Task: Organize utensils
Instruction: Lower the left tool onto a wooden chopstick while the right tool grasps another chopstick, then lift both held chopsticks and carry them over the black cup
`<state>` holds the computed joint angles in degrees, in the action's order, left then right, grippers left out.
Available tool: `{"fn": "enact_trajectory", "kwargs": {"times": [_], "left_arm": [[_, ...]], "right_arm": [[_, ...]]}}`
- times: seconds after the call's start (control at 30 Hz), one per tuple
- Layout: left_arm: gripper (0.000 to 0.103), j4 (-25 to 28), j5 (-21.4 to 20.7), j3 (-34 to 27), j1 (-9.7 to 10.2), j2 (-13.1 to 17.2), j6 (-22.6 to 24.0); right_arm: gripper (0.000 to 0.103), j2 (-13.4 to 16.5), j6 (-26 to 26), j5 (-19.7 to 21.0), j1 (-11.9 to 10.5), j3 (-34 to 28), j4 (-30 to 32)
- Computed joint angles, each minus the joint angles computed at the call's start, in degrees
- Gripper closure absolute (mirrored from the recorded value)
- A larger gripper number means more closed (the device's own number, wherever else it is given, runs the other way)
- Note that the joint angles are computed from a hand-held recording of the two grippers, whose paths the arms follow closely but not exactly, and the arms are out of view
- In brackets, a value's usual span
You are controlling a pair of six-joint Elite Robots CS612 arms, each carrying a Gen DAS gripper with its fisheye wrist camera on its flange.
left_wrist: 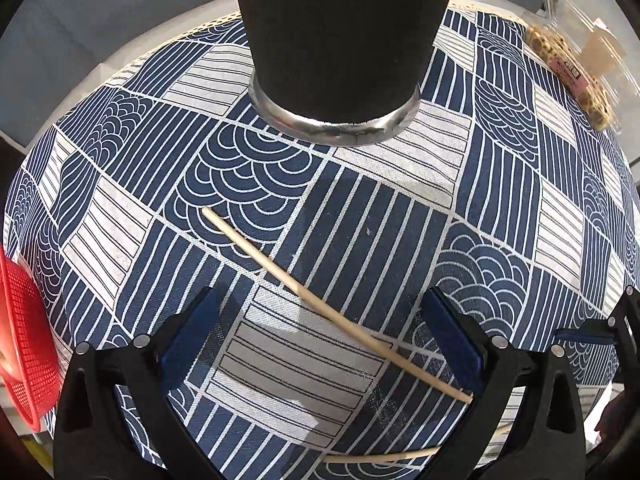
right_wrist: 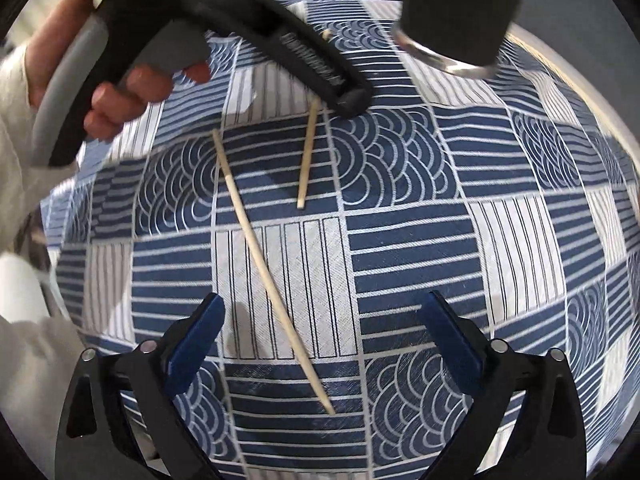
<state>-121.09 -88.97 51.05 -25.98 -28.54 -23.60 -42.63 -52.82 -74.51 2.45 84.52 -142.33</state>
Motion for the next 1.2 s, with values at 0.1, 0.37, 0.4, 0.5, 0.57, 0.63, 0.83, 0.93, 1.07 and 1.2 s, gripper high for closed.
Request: {"fn": "enact_trajectory", "kwargs": {"times": [0.1,0.37,0.4,0.5,0.57,0.63,0.83,0.93,1.07,1.2], "left_arm": [[0.004,-0.78,0.62,0.50,-0.24,-0.14,-1.43],[0.004,-1.02,2.61,2.38,-1.13,-1.12,-8.35],[0.004,-1.37,2.63,3.72,-1.23,-1.88,-9.10],[0.004,0.10,2.60,3.67,-1.40,-2.05,-11.39],[0.004,0.18,2.65,5.14,-1.30,-2.93,-13.07],[0.004,0.99,2.71,5.38,-1.47,-3.15,-15.08],[0.009,1.62,1.60,7.03,-1.31,-4.09,-16.31],[0.030,0.17,1.65,10.71,-1.11,-6.30,-16.59],[0.089,-1.92,1.72,15.12,-0.60,-8.90,-20.53],[0.097,-11.65,-4.52,22.13,1.11,-11.65,-28.00]], "right_arm": [[0.006,0.01,-1.37,0.60,-0.05,0.26,-0.51],[0.006,-0.16,-2.60,2.39,-0.72,1.35,-2.46],[0.006,-0.20,-2.38,2.30,-0.71,1.41,-2.46],[0.006,-0.21,-1.99,2.25,-0.96,1.49,-2.63],[0.006,-0.08,-2.11,2.36,-0.99,1.40,-2.70],[0.006,-0.02,-2.04,2.63,-1.04,1.40,-2.86],[0.019,-0.60,-1.33,5.71,-1.99,4.13,-7.69],[0.062,-1.93,-6.36,8.11,-2.45,6.00,-7.25],[0.098,-2.72,-8.75,8.60,-2.65,7.52,-7.13],[0.099,-2.87,-4.42,8.18,-3.58,6.56,-3.05]]}}
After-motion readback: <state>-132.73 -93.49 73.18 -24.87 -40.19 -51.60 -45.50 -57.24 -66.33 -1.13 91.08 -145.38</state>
